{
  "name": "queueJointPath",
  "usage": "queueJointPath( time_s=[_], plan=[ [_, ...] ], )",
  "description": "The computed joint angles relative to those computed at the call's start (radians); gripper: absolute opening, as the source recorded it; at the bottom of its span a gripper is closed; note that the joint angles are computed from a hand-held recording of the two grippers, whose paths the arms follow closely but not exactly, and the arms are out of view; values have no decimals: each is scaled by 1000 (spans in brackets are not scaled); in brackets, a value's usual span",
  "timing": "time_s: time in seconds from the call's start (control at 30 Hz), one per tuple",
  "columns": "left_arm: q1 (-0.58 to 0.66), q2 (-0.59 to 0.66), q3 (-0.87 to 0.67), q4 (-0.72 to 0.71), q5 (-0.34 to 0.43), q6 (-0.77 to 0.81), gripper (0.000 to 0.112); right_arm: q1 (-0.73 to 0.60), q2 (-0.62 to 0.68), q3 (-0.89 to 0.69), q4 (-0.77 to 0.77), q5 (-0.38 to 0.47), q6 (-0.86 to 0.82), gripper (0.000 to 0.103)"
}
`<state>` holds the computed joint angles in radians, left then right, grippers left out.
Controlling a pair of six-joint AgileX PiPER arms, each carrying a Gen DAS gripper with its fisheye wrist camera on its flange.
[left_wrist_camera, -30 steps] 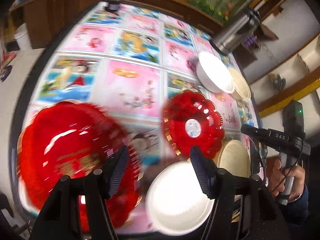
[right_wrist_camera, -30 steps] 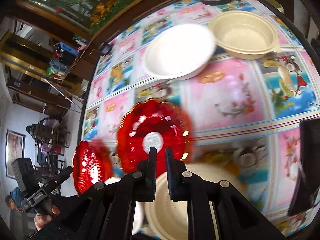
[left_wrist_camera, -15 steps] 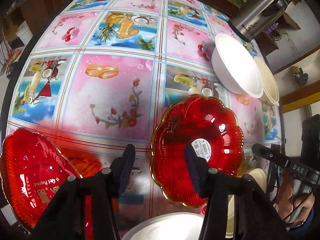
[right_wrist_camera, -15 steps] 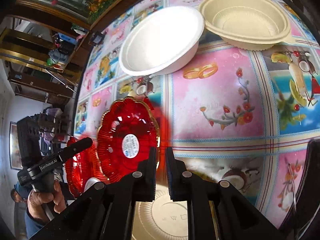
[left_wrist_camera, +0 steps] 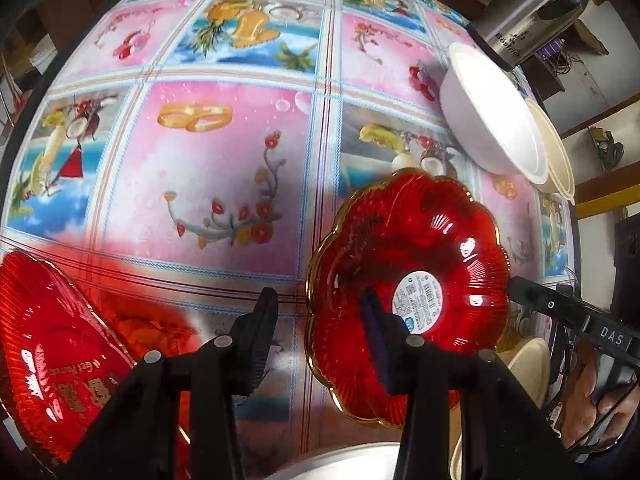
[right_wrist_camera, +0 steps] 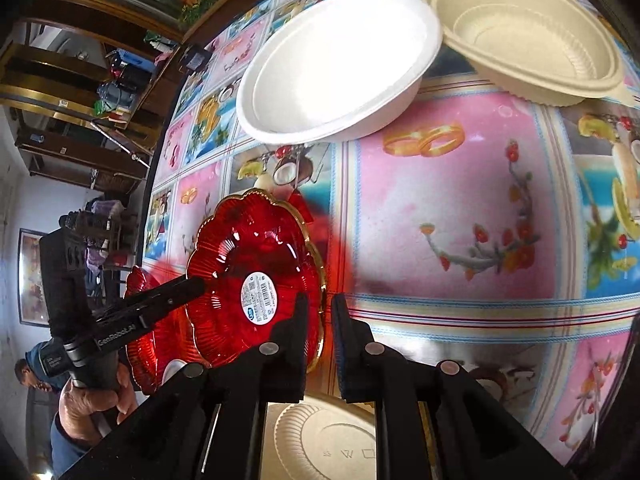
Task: Organize plates and bowls
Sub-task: 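Grasp the red gold-rimmed plate with the sticker using the left gripper, then carry the red plate and lower it into the large red bowl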
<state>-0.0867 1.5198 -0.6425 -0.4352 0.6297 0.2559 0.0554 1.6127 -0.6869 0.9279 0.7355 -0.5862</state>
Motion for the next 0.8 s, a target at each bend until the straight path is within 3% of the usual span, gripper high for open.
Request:
queueJointPath(
  time_s=[0.1,0.37,0.47,0.8],
  plan=[
    [-3,10,6,-25,-12,23,18,17,18,-1,2,-8,2,12],
    [-57,-61,0,56,-19,-69,18,24,-24,17,33,-38,13,11],
    [-68,-109,-9,92,-13,-107,18,51,-69,6,-22,-59,67,11],
    [-41,-185,-35,97,12,-109,20,100,-122,12,-28,-117,81,11]
  ],
)
